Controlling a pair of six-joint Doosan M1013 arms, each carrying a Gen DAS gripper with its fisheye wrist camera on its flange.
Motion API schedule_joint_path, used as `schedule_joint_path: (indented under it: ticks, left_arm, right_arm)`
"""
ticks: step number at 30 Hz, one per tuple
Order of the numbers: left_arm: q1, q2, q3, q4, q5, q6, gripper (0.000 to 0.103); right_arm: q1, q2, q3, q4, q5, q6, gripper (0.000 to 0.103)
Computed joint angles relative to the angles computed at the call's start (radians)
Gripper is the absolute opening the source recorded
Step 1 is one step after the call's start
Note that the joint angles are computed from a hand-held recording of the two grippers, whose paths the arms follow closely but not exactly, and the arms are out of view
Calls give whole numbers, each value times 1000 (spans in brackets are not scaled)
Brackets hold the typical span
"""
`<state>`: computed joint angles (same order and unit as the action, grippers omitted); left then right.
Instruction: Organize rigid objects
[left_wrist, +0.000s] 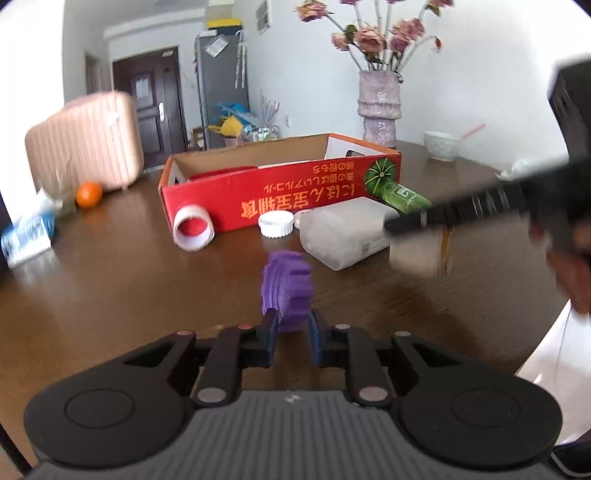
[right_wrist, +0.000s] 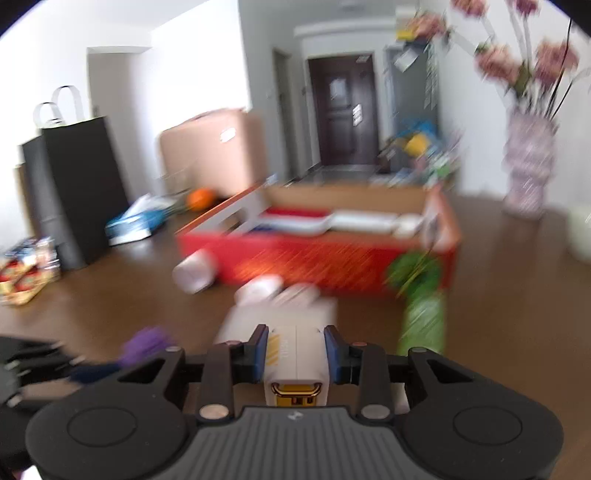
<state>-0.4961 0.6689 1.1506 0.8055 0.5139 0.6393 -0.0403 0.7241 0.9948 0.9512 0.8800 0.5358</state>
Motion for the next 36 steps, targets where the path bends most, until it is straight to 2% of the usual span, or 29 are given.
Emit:
schedule_joint_path:
  ticks: [1,3,5,7,9,10,12,13,19,22,24,25,26,27,31,34,36]
  left_arm:
    - [1,-2,4,1,-3,-21,23]
    - [6,-10,16,7,-30,-66,34]
    - [13,-16,24,-10,-57,-91,53]
    - [15,-14,19,-29,-58,-99,59]
    - [15,-8,8,-53,-57,-78,66]
    - [14,-5,3,-57,-58,-68,69]
    - [14,0,-3,-69,-79,-38,74]
    - [14,5,-13,-91,-84,-8,76]
    - [17,52,-93,-260,-58,175,77]
    - [16,84,-151,-317,21,229,78]
    - [14,101,-181,-303,68,216,77]
    - [14,101,-181,-291,67,203,72]
    - [16,100,-180,-303,62,208,60]
    - [18,98,-177,-307,56,205,53]
    - [16,83,-147,-217,56,126,53]
    - [18,63,-118,-177,77,55,53]
    - [19,51,-102,-142,95,5,53]
  right_arm:
    - [1,-1,7,-3,20,5,31]
    - [3,1,10,-4,57,24,31]
    - [-4,16,-11,22,113,57,31]
    - [-12,35,-36,42,145,122,31]
    - [-23,46,-47,43,133,192,34]
    - [-27,43,-39,43,112,216,37]
    - [-36,36,-22,33,61,265,49]
    - [-41,32,-15,25,49,272,49]
    - [-52,-3,47,21,-26,192,50]
    - [-47,-17,65,2,-44,145,53]
    - [-45,-24,74,-3,-49,122,55]
    - [-43,-27,77,-4,-48,119,57]
    - [-42,-28,79,-1,-43,111,62]
    - [-40,-28,79,0,-35,107,65]
    - [-23,-13,59,-26,-5,123,66]
    - [-2,-20,71,-60,-50,108,59]
    - [11,-24,77,-75,-62,63,41]
